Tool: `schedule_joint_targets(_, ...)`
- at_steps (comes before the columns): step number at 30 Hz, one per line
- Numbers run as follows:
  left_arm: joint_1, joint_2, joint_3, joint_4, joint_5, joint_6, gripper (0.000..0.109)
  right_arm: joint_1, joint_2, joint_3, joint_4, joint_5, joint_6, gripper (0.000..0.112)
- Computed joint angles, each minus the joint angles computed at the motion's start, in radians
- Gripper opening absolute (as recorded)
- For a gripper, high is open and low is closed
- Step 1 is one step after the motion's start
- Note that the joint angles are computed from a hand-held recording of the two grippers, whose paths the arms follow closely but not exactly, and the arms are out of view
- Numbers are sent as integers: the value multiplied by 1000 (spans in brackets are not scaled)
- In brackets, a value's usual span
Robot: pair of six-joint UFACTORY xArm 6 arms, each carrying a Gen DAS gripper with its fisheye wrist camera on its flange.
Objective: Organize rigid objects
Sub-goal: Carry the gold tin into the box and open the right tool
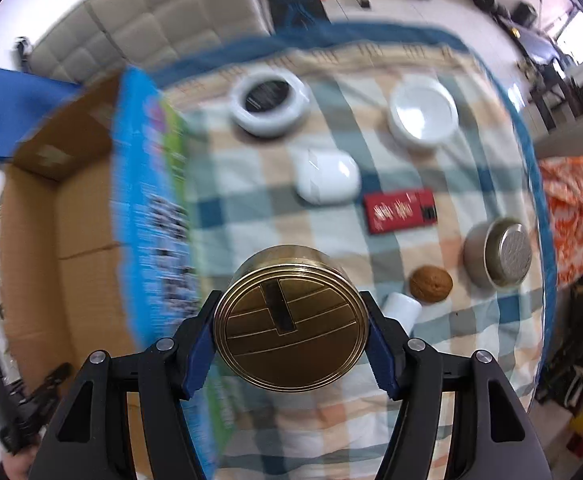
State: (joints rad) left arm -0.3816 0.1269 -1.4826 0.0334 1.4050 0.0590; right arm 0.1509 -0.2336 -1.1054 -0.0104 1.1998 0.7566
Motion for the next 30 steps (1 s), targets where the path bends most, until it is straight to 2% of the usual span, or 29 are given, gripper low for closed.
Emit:
schedule_joint_targets(6, 3, -8, -3, -5, -2, 2, 4, 90, 91, -170, -18, -70, 0, 67)
schedule_joint_targets(10, 4, -16, 1, -7, -6, -2, 4, 141, 214, -295, -11, -117, -16, 67)
schedule_joint_targets(15, 6, -19, 6, -10, -11, -5, 3, 163, 393, -446, 53, -178, -97, 67)
schedule_joint_targets(21, 16, -22, 14, -18, -18, -3, 4, 174, 580, -609, 68, -142, -150, 67)
schedule_joint_targets(30, 18, -22, 13, -18, -15, -1, 4, 173, 773, -817, 90, -69, -199, 67)
